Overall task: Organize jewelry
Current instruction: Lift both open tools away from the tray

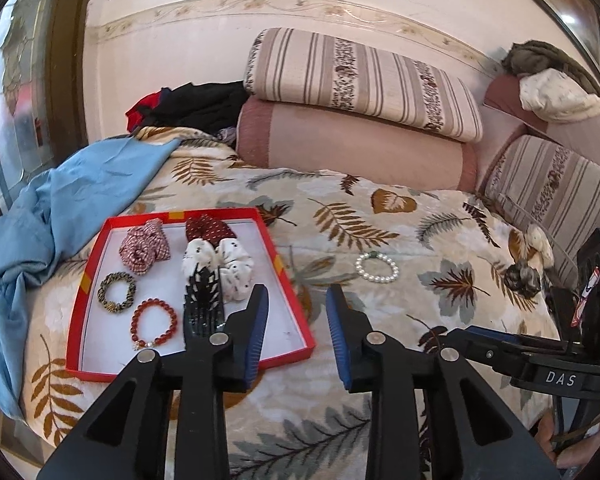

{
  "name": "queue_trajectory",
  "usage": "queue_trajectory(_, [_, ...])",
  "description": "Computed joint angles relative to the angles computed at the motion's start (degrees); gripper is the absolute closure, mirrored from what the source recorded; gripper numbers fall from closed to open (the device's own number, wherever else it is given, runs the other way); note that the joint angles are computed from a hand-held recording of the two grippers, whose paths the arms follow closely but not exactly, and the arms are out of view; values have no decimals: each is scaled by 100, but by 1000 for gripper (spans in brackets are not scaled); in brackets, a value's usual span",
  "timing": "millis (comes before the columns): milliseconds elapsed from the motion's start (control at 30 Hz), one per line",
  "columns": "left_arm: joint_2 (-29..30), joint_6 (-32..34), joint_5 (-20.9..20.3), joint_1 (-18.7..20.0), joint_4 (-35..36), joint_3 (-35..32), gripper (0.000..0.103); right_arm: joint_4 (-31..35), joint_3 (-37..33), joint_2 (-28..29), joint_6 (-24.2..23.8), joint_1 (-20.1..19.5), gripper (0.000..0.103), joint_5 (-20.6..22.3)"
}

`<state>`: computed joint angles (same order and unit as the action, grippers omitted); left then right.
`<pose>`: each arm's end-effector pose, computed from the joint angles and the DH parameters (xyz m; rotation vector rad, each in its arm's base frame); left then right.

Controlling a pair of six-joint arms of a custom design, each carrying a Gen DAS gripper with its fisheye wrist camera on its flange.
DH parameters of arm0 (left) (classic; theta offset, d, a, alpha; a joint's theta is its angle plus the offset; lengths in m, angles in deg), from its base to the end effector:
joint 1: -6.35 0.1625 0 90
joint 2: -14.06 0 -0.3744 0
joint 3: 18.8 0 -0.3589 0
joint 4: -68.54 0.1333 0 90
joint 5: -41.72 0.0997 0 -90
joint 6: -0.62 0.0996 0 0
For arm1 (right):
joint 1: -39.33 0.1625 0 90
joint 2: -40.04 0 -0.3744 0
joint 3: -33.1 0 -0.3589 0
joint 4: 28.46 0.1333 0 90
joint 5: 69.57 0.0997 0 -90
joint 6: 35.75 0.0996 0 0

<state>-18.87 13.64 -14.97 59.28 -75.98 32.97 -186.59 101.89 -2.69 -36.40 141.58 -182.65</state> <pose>-0.3223 -0.7384 0.2407 0.8542 2.4062 -0.9584 0.2476 -0.6962 0.2577 0.0901 -2.6335 1.0593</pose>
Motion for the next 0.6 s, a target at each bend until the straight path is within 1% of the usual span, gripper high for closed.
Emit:
queue_trajectory(433, [95, 387, 36, -260, -113, 242, 71, -689, 867, -609, -42, -123, 46, -231])
queue_trajectory(600, [179, 492, -2, -338, -66, 258, 71, -947, 1164, -860, 51, -243, 46, -271])
